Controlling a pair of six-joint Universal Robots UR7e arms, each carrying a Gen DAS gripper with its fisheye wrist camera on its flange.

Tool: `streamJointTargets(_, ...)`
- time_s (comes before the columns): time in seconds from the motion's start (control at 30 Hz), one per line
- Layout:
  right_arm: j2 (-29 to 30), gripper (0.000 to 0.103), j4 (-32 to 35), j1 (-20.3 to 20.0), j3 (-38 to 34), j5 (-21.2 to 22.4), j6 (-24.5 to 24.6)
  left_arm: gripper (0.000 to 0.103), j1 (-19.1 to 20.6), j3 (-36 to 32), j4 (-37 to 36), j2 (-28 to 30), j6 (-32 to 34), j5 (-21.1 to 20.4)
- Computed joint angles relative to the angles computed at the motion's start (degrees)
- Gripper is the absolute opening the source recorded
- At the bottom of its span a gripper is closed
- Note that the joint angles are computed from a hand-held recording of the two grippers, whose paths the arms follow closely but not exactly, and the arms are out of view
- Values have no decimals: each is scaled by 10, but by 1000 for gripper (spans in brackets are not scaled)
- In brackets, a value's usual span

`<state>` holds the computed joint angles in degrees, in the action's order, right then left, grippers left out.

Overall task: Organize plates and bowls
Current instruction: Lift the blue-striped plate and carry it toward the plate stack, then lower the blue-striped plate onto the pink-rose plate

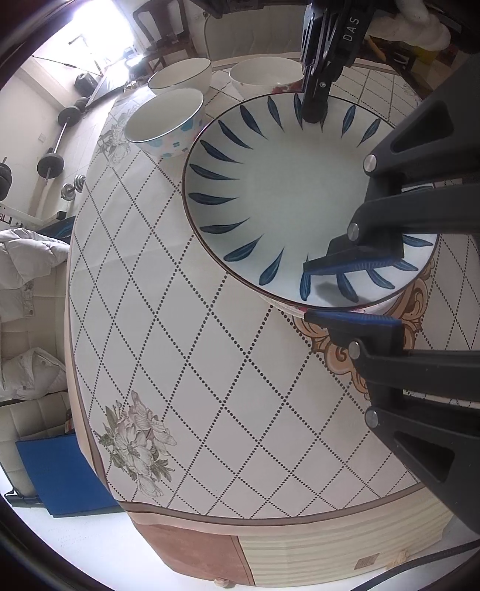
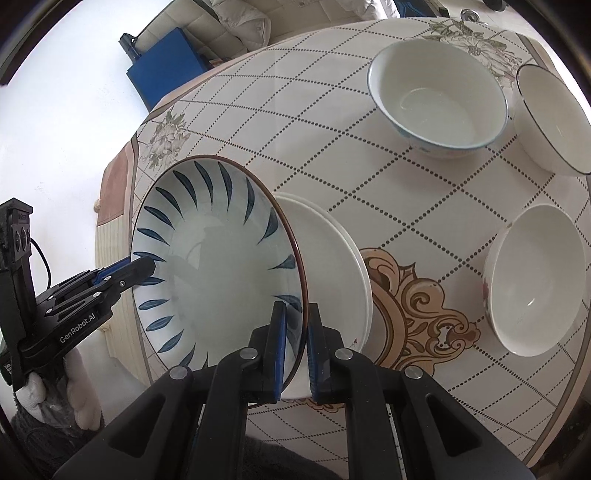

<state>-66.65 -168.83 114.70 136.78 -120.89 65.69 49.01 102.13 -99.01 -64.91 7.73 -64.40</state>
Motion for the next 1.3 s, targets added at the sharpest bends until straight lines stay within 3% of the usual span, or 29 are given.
streamJointTargets(0.27,36,11,-51,-19,24,20,7,16,8,28,1,5,-1,18)
streamJointTargets(0.87,69,11,-87,-61,43,52,-1,16,5,57,11,25,-5,39)
streamJointTargets(1.3,58,16,-56,-72,31,65,3,18,12,27,40,50,-38,38)
